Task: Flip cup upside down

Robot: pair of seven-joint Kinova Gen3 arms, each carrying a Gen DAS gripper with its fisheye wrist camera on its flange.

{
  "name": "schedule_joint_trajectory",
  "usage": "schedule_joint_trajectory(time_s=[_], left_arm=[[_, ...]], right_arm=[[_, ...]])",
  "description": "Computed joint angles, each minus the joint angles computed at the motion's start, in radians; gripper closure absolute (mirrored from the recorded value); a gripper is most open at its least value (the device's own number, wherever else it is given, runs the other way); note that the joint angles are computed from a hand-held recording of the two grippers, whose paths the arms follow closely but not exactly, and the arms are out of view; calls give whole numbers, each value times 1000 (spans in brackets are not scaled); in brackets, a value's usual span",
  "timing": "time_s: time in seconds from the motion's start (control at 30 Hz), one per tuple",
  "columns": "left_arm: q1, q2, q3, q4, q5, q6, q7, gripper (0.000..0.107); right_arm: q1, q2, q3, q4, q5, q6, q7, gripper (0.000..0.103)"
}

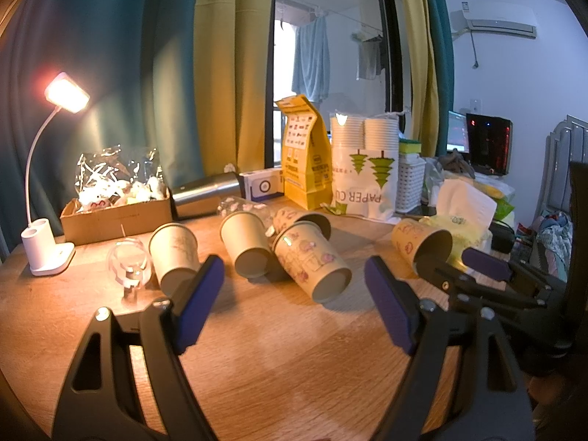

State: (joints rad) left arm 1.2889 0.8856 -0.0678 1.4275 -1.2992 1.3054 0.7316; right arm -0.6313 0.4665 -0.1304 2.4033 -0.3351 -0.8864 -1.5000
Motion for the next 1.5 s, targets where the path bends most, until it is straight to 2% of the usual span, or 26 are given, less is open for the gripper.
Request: schedule_joint_trajectory(time_s=[0.73, 0.8, 0.9, 1.0, 1.07, 1.13, 1.2, 1.37, 1.43, 1.5], left_arm=[[0, 1, 0, -1, 1, -1, -3, 27], [-6, -6, 4, 5, 1, -14, -5, 27], [-30, -35, -4, 27, 34, -90, -38, 27], [-140, -117, 60, 76, 80, -209, -61, 27], [-182, -160, 58, 94, 115, -281, -85, 27], [-211, -184, 31, 76, 177, -332, -156, 27], [-270, -199, 57, 44, 221, -346, -237, 27], [-502, -204, 211, -66, 300, -417, -441, 27], [-592, -182, 288, -132, 338, -411, -522, 27], [-657, -153, 333, -203, 399, -408, -603, 27]], right_arm=[[2, -3, -2, 3, 2, 0, -3, 33], [4, -3, -3, 3, 6, 0, -6, 33], [27, -5, -10, 5, 37, 8, -31, 33], [65, -4, -16, 7, 87, 16, -71, 33], [96, -3, -19, 3, 126, 34, -102, 33], [127, -2, -21, -8, 166, 68, -130, 33], [171, 3, -30, -15, 227, 85, -174, 33], [257, 5, -48, -20, 352, 101, -269, 33], [278, -9, -50, -40, 395, 151, -298, 33], [314, -25, -67, -75, 456, 214, -314, 33]])
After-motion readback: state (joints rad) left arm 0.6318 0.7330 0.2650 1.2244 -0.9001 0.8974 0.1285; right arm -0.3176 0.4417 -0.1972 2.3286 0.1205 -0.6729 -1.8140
